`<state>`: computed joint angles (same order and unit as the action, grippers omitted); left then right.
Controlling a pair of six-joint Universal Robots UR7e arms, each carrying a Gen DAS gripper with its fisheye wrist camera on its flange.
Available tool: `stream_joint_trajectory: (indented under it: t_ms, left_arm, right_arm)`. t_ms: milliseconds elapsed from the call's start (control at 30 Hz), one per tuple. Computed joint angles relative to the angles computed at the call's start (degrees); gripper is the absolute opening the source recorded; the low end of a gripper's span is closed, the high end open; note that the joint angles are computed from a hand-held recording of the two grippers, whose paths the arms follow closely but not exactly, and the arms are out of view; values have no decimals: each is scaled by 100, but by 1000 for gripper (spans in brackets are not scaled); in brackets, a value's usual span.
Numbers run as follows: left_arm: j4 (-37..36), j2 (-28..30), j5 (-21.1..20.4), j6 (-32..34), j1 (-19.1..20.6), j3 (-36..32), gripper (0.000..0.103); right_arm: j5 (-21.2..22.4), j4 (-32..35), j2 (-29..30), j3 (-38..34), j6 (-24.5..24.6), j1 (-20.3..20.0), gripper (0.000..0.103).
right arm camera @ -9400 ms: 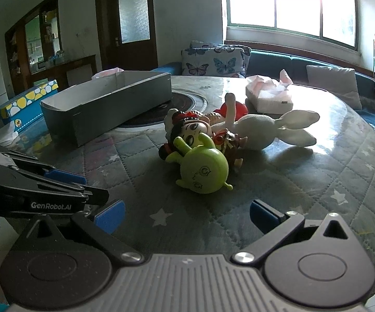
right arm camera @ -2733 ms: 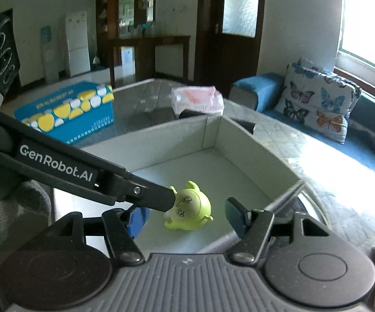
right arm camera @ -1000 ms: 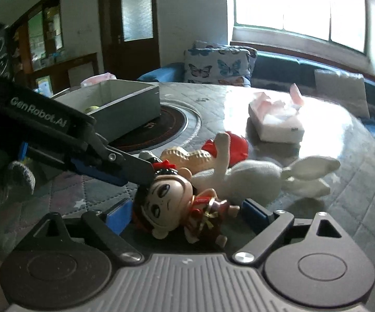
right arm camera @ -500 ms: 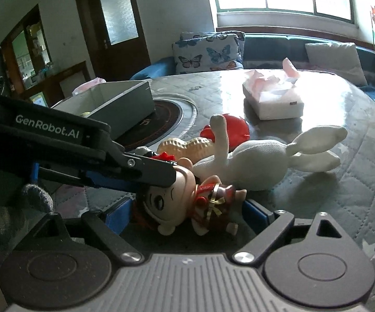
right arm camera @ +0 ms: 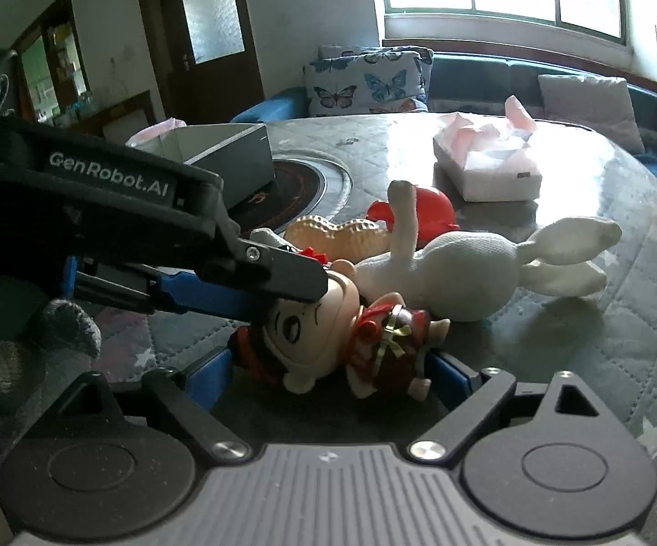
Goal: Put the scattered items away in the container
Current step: 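Close the left gripper on the red-haired doll figure, then carry the doll with the left gripper into the grey box beside the alien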
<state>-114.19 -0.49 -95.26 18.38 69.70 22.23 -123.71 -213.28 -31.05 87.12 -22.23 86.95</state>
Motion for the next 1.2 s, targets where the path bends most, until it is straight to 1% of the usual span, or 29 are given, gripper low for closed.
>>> stream_joint_trajectory:
  t_ms: [100,167,267,333,367,467,633,733,800,967,1033,1200]
  left_arm:
    - [251,170,-43,-86,15,-367,48]
    - [314,230,-55,-162,19,-486,48]
    - [270,205,-42,-146,13,-427,48]
    - [230,181,-28,-164,8,-373,48]
    - [171,152,-12,-153,2,-304,48]
    - [-21,80,23,-104,-11,-118,48]
    - [-211,108,-43,-185,9,-84,48]
    - [-323,96,-60,-123,12,5,52]
    - [-94,189,17,-93,-7,-186,55]
    - [104,205,-15,-101,16,-290,55]
    - [30,98,1,-93,17,-121,54]
    - [-481,-316,-39,-8,23,476,54]
  right_arm:
    - [142,-34,-91,105,264,-38,93]
    - [265,-55,-155,179,409,-69,92]
    - [265,-104,-175,185,491,-78,91]
    - [307,-29,-219,206,674,-102,89]
    - [334,25,-243,219,793,-118,85]
    - [375,149,-263,205,1017,-147,84]
    - [297,220,-224,123,1055,-114,84]
    - [347,244,-237,117,1158,-136,84]
    - [390,279,-241,105,1175,-147,82]
    - [303,291,-212,63,1052,-103,81]
    - [333,311,-232,94,1024,-96,81]
    - [429,310,-227,43,810,-3,81]
